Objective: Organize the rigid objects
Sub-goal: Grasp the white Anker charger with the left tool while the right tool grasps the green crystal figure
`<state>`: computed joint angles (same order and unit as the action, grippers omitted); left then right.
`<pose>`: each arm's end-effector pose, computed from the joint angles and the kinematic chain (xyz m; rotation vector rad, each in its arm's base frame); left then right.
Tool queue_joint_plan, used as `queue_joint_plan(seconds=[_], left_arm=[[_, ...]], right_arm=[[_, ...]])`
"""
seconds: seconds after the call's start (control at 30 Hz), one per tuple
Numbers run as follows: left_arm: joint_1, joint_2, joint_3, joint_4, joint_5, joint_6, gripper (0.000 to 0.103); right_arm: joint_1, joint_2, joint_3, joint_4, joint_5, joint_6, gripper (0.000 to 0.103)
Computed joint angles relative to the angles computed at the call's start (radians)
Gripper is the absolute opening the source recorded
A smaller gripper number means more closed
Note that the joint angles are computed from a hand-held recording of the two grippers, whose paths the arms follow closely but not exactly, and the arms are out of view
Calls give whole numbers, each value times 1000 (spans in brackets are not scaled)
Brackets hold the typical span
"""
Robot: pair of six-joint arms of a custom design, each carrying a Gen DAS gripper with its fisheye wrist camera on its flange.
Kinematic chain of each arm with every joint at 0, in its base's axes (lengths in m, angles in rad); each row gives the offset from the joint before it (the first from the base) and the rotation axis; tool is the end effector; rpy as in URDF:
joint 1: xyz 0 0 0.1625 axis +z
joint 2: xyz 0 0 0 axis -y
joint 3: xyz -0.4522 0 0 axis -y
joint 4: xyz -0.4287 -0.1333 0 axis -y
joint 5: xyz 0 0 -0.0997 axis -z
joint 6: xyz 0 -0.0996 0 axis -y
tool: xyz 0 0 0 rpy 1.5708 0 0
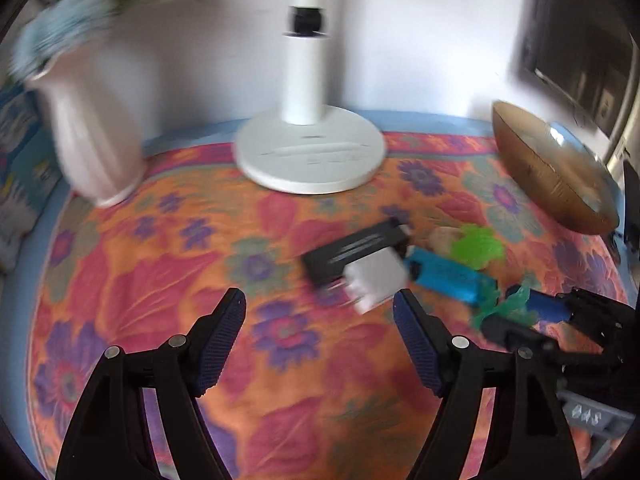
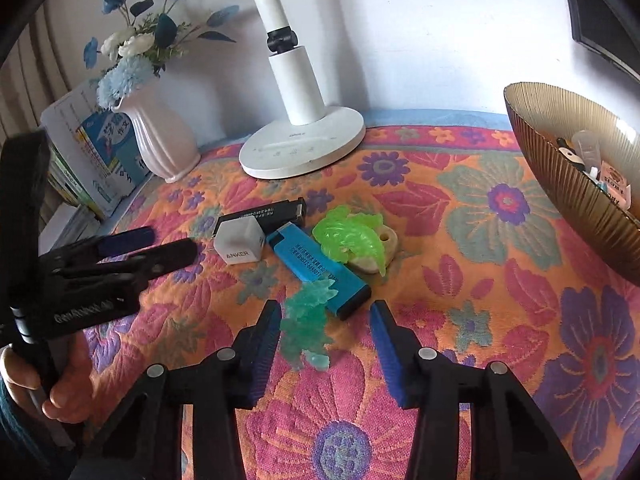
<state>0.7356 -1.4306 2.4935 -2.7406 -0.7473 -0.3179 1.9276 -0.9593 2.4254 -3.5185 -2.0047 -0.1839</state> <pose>-0.1418 -0.4067 0.1790 0.5641 2.3531 -0.6844 0.2375 -0.3753 0.0725 0.5734 -2.6097 0.7035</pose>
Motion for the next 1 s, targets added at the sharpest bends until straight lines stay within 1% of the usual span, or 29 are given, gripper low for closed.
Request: queue_joint_plan(seconds=[0.07,0.13,0.17,0.2,0.23,0.27,0.3,0.33,0.37,0.4,0.43,0.5,0.6,0.63,0.67,0.7,0.73,0.77,0.87,0.9,0.97,1.0], left_arm=[[16,25,-14,-25,-64,27,73],[34,30,-20,-51,-172,61,73],[40,26,-21,-46,-218,66,69],[50,20,-24,-38,-245,71,69],[70,6,-27,-33,-303,79,69],[104,-9,-32,-35,-391,102,69],[117,-28,-29,-32,-438,93,69],[120,-37,-26,-38,-444,89,69],[111,-42,-20,-47,-407,86,69],[87,-40,-13,-50,-328,74,69],[72,-30,-16,-37,-271,66,69],[67,-2,-34,-7,-238,85,69],[29,58,-39,-26,-159,114,69],[26,77,-43,-35,-148,122,65],[31,95,-53,-41,-152,130,56],[39,103,-55,-59,-163,140,50],[43,109,-55,-75,-170,143,46],[46,115,-56,-86,-169,148,36],[49,114,-43,-119,-157,170,35],[41,102,-35,-114,-154,160,35],[33,85,-21,-115,-145,145,35],[25,64,-8,-110,-142,128,35]], right_arm=[[-18,-13,3,20,25,11,45],[-40,-31,10,38,66,25,45],[-49,-36,13,37,81,28,45],[-58,-42,18,36,97,31,45],[-67,-48,25,30,116,34,45],[-74,-55,30,30,131,36,45],[-81,-58,34,24,141,43,45],[-87,-60,36,24,148,49,45],[-90,-61,36,29,155,50,45],[-86,-58,34,27,150,49,45],[-80,-53,31,27,140,47,45],[-66,-46,24,32,118,37,45],[-49,-33,14,39,94,19,45],[-49,-34,14,43,93,14,45],[-47,-33,12,46,91,12,45],[-48,-33,11,48,91,9,45],[-49,-33,11,50,93,6,45],[-51,-34,10,52,96,4,45],[-49,-29,2,64,92,0,46],[-44,-26,-2,69,84,-3,46],[-21,-9,-11,58,39,-1,45],[-3,7,-14,26,-1,2,42]])
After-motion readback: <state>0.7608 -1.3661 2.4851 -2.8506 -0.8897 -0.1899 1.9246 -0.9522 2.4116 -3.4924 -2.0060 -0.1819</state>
